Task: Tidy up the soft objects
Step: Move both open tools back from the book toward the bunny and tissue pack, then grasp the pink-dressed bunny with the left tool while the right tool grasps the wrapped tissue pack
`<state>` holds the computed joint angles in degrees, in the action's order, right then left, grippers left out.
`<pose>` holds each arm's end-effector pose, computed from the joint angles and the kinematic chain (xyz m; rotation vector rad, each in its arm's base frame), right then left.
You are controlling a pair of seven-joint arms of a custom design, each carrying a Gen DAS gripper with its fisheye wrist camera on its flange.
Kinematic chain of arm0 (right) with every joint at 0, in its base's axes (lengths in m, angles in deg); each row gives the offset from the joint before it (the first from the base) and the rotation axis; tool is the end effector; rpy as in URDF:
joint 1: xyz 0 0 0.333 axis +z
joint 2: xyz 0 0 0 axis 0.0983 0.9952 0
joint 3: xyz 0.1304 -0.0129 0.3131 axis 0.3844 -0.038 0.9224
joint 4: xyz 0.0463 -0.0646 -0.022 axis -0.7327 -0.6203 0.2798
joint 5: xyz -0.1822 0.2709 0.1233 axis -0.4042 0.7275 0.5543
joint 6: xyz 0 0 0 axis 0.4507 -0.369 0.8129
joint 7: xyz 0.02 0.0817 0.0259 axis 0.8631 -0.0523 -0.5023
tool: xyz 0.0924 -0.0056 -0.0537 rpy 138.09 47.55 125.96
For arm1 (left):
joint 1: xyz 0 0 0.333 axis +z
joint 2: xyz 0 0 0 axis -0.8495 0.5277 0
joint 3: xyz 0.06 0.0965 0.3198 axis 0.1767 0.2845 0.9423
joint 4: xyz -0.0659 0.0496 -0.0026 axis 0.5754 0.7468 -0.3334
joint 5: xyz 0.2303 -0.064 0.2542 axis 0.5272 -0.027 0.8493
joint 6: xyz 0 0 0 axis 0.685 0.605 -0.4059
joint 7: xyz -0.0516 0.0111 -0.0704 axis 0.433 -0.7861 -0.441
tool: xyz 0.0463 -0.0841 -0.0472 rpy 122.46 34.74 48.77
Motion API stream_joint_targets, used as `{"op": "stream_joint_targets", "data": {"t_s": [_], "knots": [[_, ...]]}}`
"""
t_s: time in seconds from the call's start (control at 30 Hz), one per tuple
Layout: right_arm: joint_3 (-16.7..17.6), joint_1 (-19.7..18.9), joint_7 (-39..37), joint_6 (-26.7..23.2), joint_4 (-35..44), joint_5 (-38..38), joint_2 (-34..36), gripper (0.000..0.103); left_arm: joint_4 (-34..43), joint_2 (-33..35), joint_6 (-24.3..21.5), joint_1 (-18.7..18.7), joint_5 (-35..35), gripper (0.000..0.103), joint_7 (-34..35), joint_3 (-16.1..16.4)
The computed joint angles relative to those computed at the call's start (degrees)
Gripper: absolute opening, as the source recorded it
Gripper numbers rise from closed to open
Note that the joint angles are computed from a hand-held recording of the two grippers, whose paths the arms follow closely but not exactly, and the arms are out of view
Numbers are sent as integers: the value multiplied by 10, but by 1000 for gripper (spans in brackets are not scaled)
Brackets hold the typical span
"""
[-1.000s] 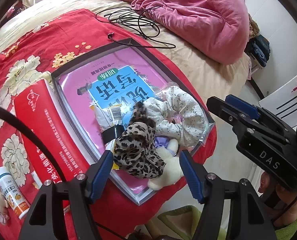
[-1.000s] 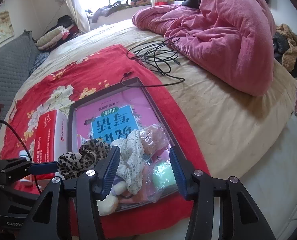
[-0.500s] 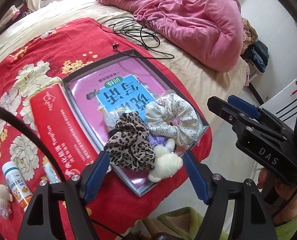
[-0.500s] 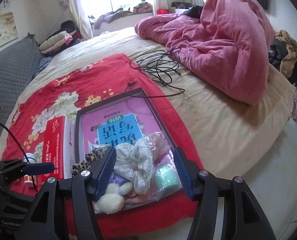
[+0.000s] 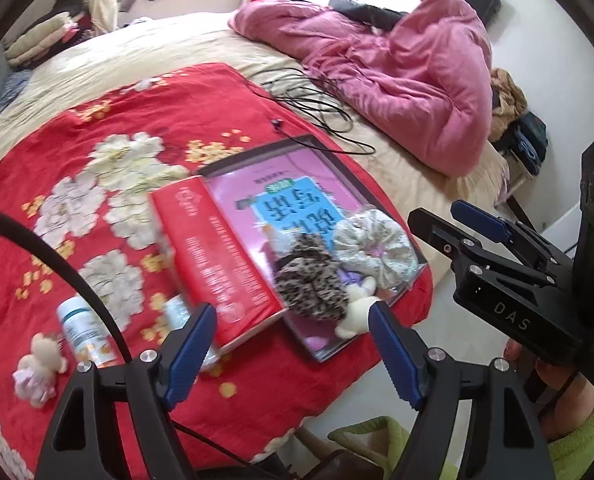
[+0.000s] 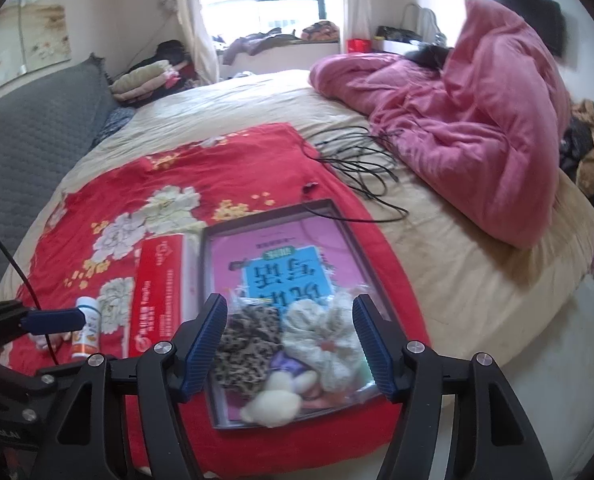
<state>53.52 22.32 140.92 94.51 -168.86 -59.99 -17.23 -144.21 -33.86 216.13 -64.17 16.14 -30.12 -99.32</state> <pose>0.5505 0.2361 0.6368 -2.1604 1.0594 -0.3209 0.4420 -0.1828 0.6405 -2.2762 1.6276 -0.6962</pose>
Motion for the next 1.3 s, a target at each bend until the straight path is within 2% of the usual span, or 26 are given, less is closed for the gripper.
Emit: {"op": "stream_joint_targets", "data": {"t_s": [0.23, 0.47, 0.73, 0.9, 0.97, 1.13, 1.3], "knots": [[17, 29, -19, 0, -19, 6, -22, 67, -69, -89, -14, 24, -15, 78, -14, 9], [29, 69, -31, -1, -31, 12, -38, 67, -120, -181, -49, 60, -28, 78, -11, 16], [42, 111, -26, -4, -53, 12, -47, 67, -163, -293, -130, 109, -33, 78, 13, 34], [51, 134, 9, -1, -72, -45, -33, 67, -206, -353, -169, 140, -34, 78, 34, 51], [54, 142, 28, -2, -77, -83, -22, 67, -230, -373, -170, 150, -39, 78, 42, 59], [55, 165, 113, 4, -75, -232, 9, 67, -269, -387, -174, 167, -55, 78, 64, 69], [47, 196, 208, -46, -27, -373, 60, 67, -306, -383, -163, 183, -68, 78, 89, 83]]}}
